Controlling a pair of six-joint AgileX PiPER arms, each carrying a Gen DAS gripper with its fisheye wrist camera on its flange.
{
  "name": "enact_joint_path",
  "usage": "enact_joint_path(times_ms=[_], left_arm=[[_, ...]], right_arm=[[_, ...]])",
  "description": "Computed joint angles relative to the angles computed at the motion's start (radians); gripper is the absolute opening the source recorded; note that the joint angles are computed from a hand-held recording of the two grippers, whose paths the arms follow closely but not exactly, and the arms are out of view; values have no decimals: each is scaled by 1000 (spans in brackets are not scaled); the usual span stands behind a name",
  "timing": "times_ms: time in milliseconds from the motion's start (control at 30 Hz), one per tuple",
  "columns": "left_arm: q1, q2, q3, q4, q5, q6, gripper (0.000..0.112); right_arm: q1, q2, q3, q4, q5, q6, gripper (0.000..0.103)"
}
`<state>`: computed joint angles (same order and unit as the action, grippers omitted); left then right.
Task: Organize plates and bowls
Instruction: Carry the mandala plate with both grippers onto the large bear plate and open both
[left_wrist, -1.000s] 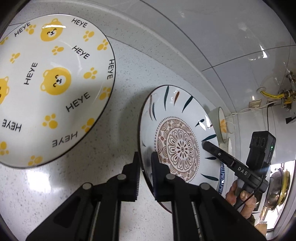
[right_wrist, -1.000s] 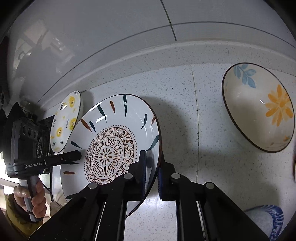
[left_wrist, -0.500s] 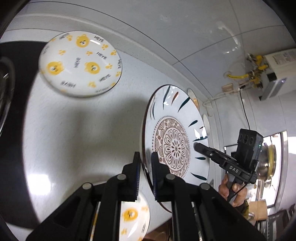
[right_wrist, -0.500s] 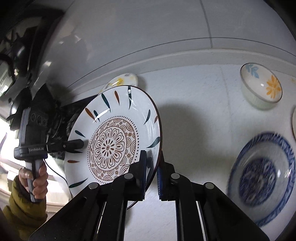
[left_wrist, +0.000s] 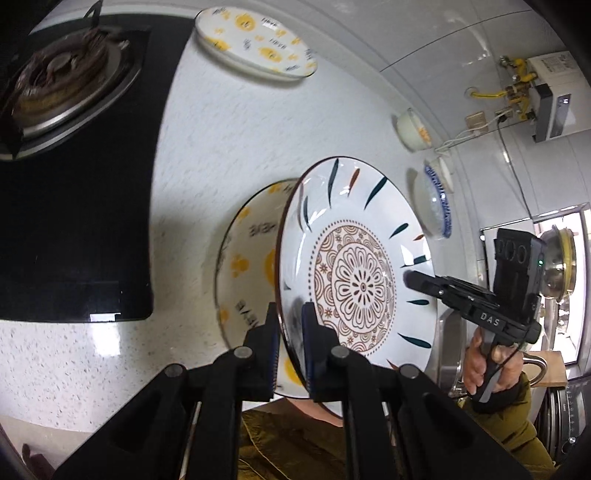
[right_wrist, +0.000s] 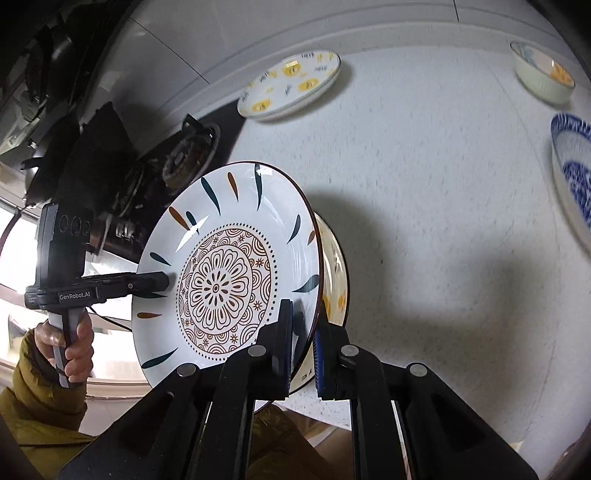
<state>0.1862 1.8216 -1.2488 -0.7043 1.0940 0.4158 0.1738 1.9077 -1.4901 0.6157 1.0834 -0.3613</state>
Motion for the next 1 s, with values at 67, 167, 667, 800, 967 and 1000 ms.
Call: enact_joint_path(times_ms=[67, 167, 667, 800, 967, 1000], left_arm=[[4, 20, 21, 5, -28, 12, 10], [3, 34, 41, 19, -66, 29, 10], [-9, 52, 16, 49, -70, -23, 9], [0, 48, 7, 49, -55, -37, 9], [-8, 41, -21, 91, -48, -86, 9], [-7, 33, -18, 95, -52, -87, 9]], right_arm=[[19, -9, 27, -14, -18, 18, 10], [54, 8, 37, -25, -50, 43, 10], [50, 59, 3, -13, 17, 25, 10], [36, 73, -15, 1, 49, 15, 10], [21, 81, -34, 4, 77, 7, 10], [24, 81, -36, -1, 78, 8, 10]])
